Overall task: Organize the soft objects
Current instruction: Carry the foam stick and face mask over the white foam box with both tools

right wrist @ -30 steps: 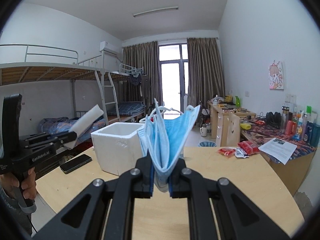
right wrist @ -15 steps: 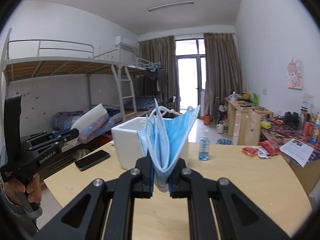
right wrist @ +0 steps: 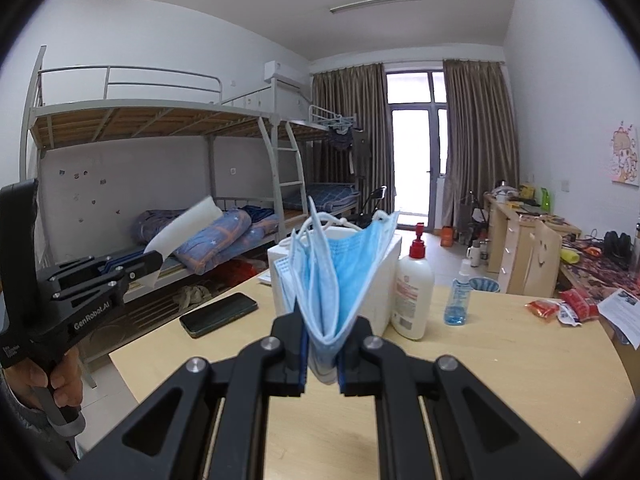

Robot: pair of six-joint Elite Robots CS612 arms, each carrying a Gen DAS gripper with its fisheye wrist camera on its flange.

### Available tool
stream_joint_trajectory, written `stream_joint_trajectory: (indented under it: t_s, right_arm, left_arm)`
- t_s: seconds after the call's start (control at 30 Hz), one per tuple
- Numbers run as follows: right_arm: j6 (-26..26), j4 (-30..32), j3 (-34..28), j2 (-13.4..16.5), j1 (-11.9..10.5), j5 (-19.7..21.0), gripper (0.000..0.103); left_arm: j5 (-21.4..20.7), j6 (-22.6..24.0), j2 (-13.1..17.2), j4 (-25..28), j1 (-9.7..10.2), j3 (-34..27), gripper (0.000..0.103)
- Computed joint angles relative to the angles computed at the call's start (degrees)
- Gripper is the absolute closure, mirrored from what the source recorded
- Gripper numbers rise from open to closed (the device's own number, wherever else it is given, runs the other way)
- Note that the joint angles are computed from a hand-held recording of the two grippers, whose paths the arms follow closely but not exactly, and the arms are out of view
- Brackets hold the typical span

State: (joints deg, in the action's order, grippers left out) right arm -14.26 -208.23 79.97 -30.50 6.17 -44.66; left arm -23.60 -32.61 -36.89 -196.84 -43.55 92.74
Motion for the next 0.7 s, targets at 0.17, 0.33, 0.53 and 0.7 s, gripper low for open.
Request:
stream_joint_trajectory:
  t_s: [0.17,0.33,0.53,0.7]
  right_arm:
    - [-1.06,2.20,-0.62,-0.02,0.43,0.17,0.089]
    - [-1.65,4.22,-1.80,0.03,0.76,-0.03,0.089]
    - [-1.80,6.01,-3.55,0.18,1.08,-0.27,0.089]
    - [-1.94,8.59,-5.50,0.35,1.47,-0.74,0.089]
  left_arm:
    - [-0.64,-0.10,-0.25,-1.01,0.40,0.43,0.095]
    - [-2.51,1.50,-0.16,-1.85,1.04,-0.31,0.095]
    - [-5.20,4.46,-0.02,-3.58,2.19,-1.56,0.095]
    - [-6.81,7.36,0.22,-5.05,3.07,-2.76,0.095]
